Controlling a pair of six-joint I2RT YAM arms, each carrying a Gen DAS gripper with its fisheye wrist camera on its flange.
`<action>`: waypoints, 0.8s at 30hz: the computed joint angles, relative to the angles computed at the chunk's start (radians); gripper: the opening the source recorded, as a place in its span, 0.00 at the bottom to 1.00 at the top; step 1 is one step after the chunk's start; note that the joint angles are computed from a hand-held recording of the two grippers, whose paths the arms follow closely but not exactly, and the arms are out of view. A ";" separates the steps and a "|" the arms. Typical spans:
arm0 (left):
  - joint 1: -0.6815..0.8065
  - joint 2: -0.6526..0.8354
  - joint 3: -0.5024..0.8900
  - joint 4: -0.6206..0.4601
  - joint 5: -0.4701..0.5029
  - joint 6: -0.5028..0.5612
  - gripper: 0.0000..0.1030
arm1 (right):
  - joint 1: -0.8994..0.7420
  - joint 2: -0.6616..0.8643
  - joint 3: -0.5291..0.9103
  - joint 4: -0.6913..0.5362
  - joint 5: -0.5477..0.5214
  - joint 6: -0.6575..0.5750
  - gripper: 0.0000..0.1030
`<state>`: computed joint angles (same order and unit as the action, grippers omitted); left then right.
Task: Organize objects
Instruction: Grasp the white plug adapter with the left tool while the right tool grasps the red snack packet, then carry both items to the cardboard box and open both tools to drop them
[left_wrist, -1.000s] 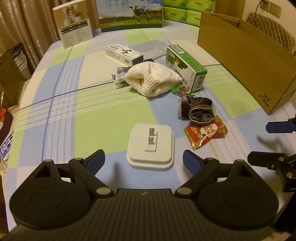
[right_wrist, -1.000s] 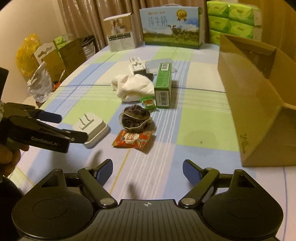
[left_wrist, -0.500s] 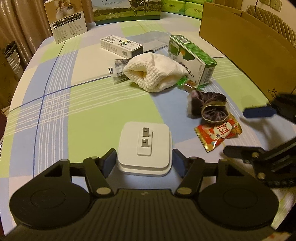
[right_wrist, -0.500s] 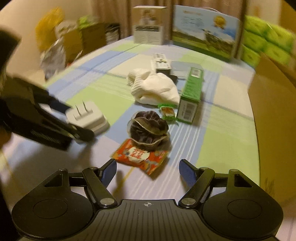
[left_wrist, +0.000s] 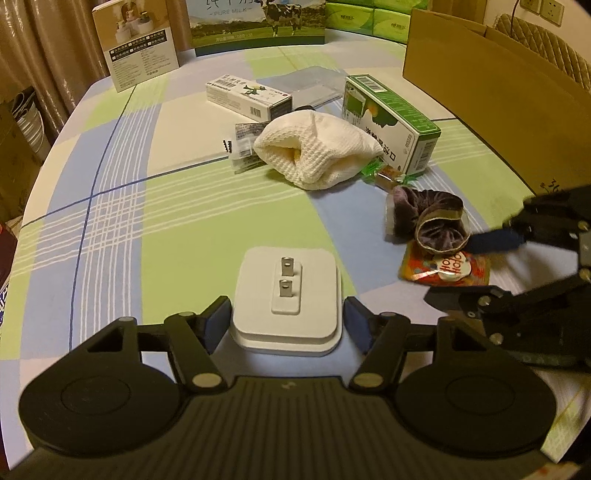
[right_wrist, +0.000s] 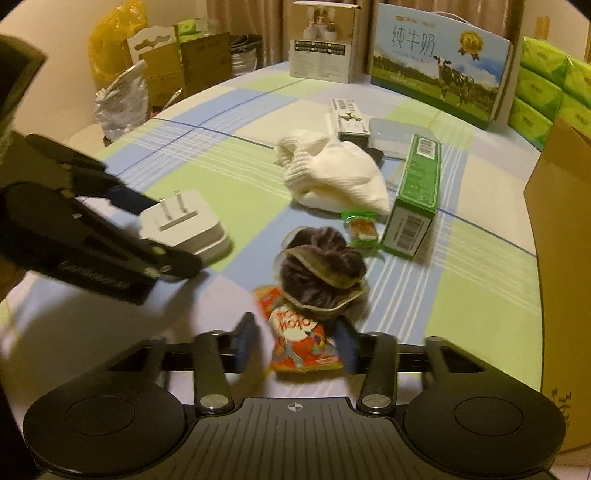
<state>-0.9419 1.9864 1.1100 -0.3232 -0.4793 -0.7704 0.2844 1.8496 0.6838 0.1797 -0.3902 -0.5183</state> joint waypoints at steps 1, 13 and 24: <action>0.000 0.002 0.001 0.001 -0.001 0.000 0.65 | 0.001 -0.008 -0.009 0.002 0.001 0.004 0.27; -0.016 0.019 0.039 -0.039 -0.010 -0.002 0.59 | -0.041 -0.109 -0.088 -0.008 -0.005 0.097 0.23; -0.110 -0.034 0.122 -0.195 -0.058 -0.109 0.59 | -0.161 -0.386 -0.149 -0.162 -0.038 0.114 0.23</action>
<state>-1.0520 1.9519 1.2325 -0.5181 -0.5374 -0.8791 0.1234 1.4637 0.5347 0.0174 -0.4278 -0.4045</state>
